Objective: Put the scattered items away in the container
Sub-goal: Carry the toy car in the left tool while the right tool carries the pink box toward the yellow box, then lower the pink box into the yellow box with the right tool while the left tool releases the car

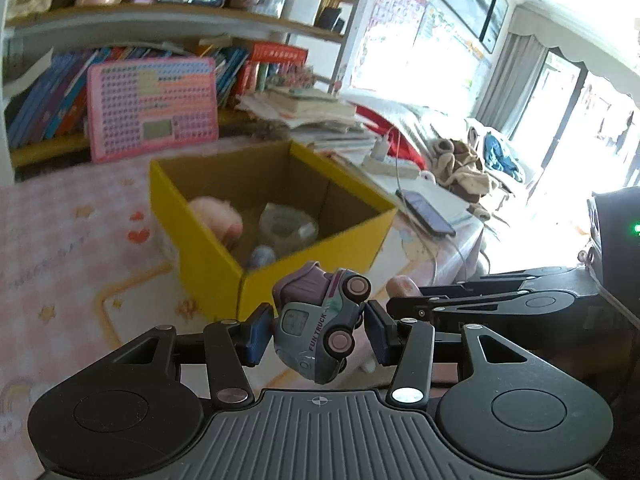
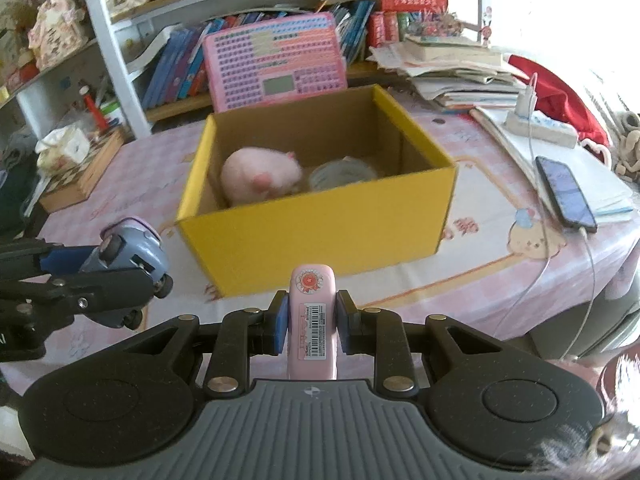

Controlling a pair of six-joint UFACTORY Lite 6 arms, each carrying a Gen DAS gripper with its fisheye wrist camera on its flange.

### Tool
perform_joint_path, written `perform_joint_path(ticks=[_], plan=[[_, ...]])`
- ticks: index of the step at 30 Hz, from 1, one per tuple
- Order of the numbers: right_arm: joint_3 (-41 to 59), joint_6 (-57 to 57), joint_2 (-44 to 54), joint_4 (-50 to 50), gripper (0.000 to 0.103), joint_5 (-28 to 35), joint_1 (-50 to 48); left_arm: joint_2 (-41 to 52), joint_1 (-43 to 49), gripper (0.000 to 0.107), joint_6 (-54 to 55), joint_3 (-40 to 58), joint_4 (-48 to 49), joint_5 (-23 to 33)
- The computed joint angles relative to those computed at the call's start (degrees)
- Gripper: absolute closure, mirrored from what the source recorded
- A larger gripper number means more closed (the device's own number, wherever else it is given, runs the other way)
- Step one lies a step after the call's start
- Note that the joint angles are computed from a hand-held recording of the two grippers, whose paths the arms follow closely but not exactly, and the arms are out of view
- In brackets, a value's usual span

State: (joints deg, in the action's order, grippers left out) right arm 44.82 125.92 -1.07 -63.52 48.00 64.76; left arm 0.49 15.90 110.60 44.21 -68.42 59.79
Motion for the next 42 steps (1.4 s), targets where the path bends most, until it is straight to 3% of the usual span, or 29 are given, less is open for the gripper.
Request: perform_joint_path(ticks=[8, 13, 19, 24, 30, 34, 39, 42], plan=[[-4.8, -8.5, -8.8, -7.4, 0.08, -6.4, -12.5, -0.7, -11.0, 0.059, -0.7, 3.0, -9.7, -7.7], [-3.6, -12.9, -9.6, -15.7, 0.08, -15.8, -24.2, 2.2, -17.4, 0.059, -0.9, 7.3, -15.0, -14.7], [3.8, -14.6, -2.4, -26.3, 0.08, -28.7, -37.5, 7.8, -23.8, 0.059, -2.7, 12.5, -17.4, -23.2], [15.9, -42.5, 9.6, -6.3, 0.08, -37.8, -44.4, 14.1, -28.4, 0.059, -1.4, 16.8, -20.8, -29.7], [32.1, -78.5, 26.9, 23.1, 0.08, -41.8, -47.4, 23.0, -31.7, 0.064, -11.1, 24.8, -13.7, -35.7], [42.7, -102.5, 36.2, 44.3, 0.08, -39.1, -48.1, 25.6, -32.7, 0.064, -14.8, 27.5, -10.7, -37.5], [56.3, -131.7, 46.2, 71.2, 0.08, -30.6, -50.1, 29.2, -33.8, 0.064, -25.5, 31.1, -2.3, -40.5], [62.3, -136.0, 50.8, 74.5, 0.08, -26.9, -50.3, 30.2, -34.2, 0.064, -29.6, 31.8, 1.1, -41.8]])
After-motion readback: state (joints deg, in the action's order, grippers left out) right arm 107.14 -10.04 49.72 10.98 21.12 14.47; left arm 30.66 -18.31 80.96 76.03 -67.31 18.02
